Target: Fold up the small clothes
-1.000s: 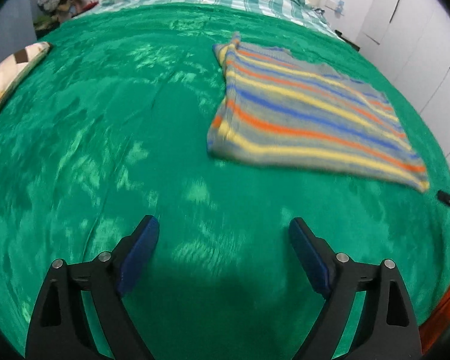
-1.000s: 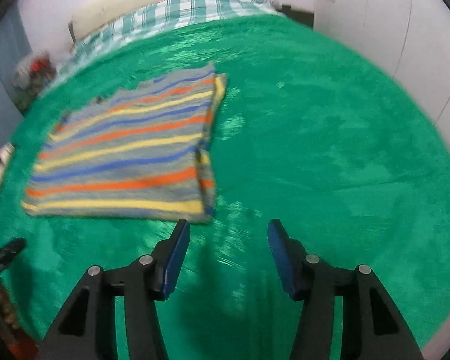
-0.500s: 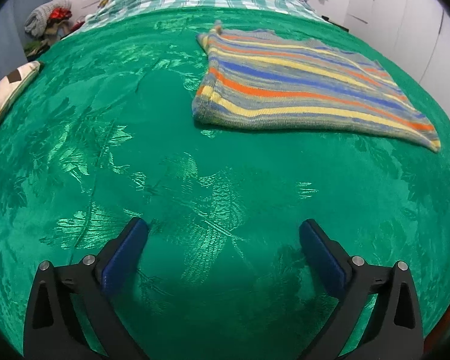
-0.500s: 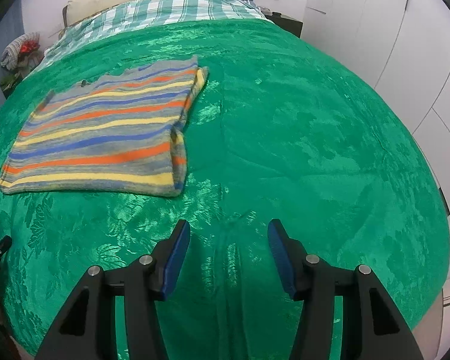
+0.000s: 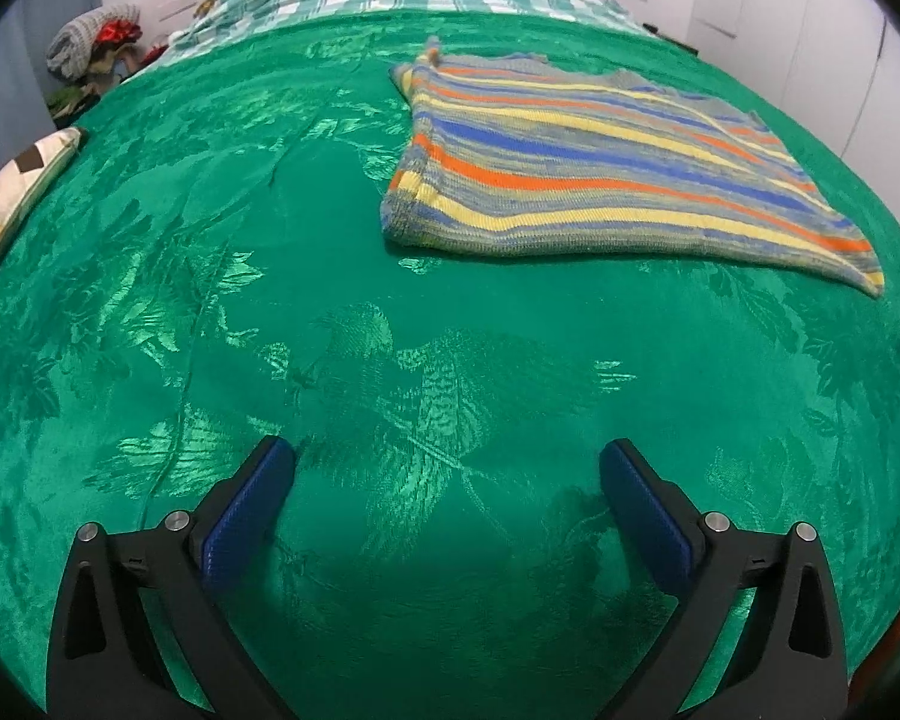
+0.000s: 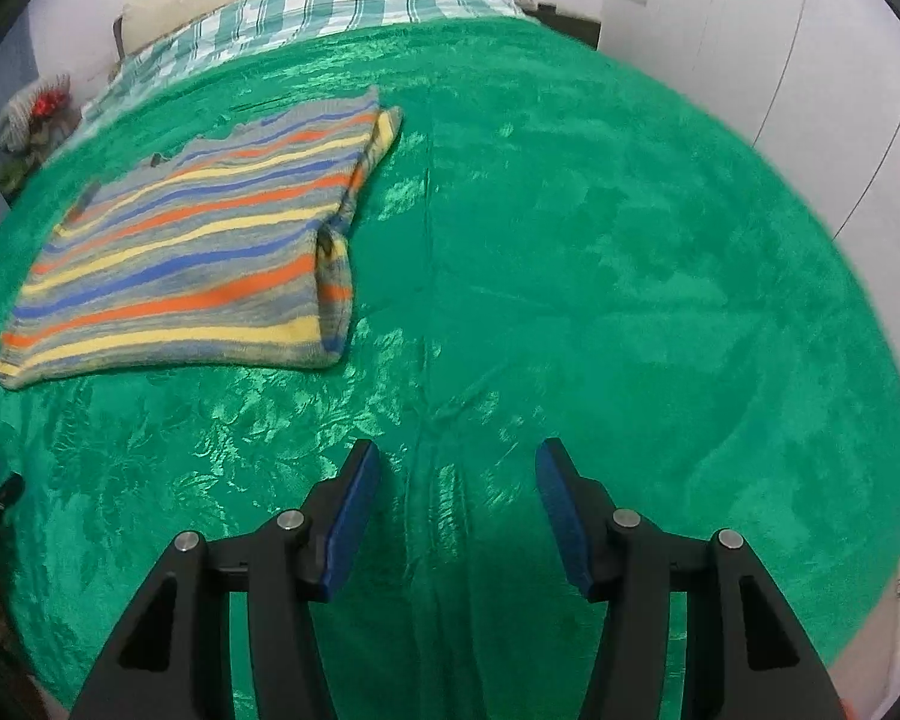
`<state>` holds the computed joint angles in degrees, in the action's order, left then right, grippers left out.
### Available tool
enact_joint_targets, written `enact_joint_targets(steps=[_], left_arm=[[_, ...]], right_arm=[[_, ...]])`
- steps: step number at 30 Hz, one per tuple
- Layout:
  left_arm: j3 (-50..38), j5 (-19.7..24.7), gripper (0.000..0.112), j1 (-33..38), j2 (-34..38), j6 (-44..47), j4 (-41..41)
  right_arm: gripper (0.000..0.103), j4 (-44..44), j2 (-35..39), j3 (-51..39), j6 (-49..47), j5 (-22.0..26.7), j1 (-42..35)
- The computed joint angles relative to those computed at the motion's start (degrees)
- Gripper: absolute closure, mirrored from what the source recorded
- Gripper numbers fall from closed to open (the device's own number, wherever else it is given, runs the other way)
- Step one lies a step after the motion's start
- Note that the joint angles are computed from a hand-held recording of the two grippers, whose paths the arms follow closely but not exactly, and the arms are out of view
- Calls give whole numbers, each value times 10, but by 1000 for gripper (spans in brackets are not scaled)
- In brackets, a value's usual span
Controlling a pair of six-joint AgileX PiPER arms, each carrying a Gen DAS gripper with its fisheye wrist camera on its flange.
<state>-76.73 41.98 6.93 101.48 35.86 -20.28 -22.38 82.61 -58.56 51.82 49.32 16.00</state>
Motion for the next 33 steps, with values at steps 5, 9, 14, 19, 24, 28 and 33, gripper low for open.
enact_joint_targets(steps=[5,9,14,19,24,28,33], left_arm=[[19,34,25,-47,-62,26,-4],[-7,72,26,-140,-71,106,-63],[-160,139,26,-281,33,144,-110],[-318,145,40,-363,169,62,-66],[-355,107,81,-387,216,-17,-3],[-353,101,101,-383,211,-10,-24],[-329,112,102,-361,194,51,-84]], right_arm=[[48,77,-26,49,-103,-68,-62],[48,198,-41,52,-255,-95,-137],[48,402,-25,17,-483,-84,-256],[48,671,84,-96,-751,-1,-369],[48,709,276,-335,-756,94,-377],[48,712,450,-564,-663,155,-360],[53,683,594,-778,-523,195,-331]])
